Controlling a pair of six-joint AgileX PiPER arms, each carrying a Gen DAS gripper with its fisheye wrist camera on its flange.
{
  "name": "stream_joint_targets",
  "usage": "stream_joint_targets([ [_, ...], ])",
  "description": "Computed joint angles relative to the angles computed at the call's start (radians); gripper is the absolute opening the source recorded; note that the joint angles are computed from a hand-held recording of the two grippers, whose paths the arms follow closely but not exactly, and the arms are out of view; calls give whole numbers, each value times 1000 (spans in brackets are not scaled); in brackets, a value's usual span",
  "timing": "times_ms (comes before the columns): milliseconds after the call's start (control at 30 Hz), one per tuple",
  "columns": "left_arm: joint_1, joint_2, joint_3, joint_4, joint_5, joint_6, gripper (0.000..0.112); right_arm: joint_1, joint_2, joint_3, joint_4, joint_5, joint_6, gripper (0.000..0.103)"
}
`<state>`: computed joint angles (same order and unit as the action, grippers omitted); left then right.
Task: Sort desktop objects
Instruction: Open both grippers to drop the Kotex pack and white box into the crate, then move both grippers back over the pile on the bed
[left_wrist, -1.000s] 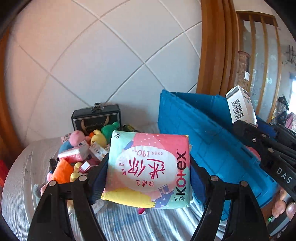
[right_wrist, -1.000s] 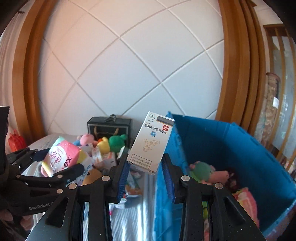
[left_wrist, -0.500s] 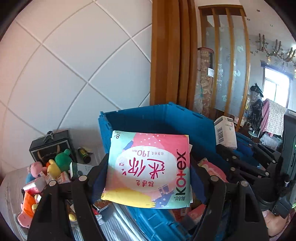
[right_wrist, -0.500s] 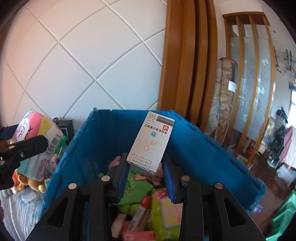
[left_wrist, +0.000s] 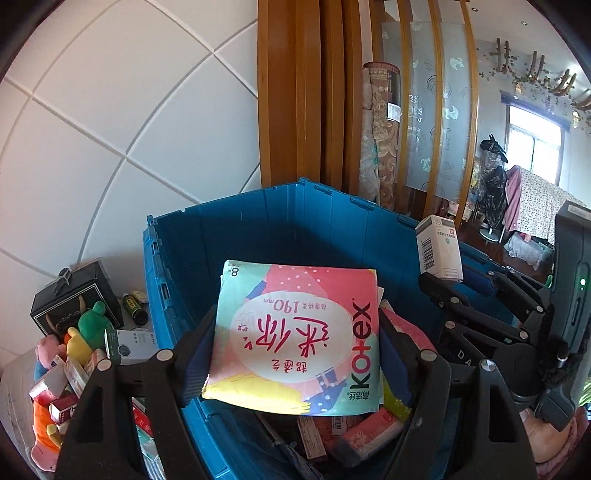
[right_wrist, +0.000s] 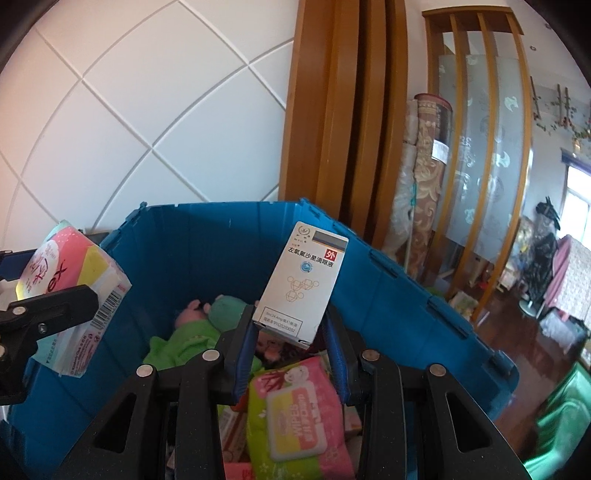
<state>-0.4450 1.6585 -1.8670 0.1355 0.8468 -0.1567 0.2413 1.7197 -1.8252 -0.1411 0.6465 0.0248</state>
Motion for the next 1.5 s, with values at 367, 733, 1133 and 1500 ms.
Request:
stream_joint_targets([
  [367, -8, -72, 72, 72, -56, -75, 78, -28, -48, 61, 38, -41, 3, 103],
  [733, 184, -357, 416, -14, -195, -52, 78, 97, -201, 204, 6, -116, 49, 103],
  [1133, 908, -509, 692, -679, -104, 689, 78, 487, -193, 172, -323, -92, 376, 103],
  [1500, 1409, -266, 802, -863, -39, 1096, 78, 716, 48, 16, -402, 53, 481, 103],
])
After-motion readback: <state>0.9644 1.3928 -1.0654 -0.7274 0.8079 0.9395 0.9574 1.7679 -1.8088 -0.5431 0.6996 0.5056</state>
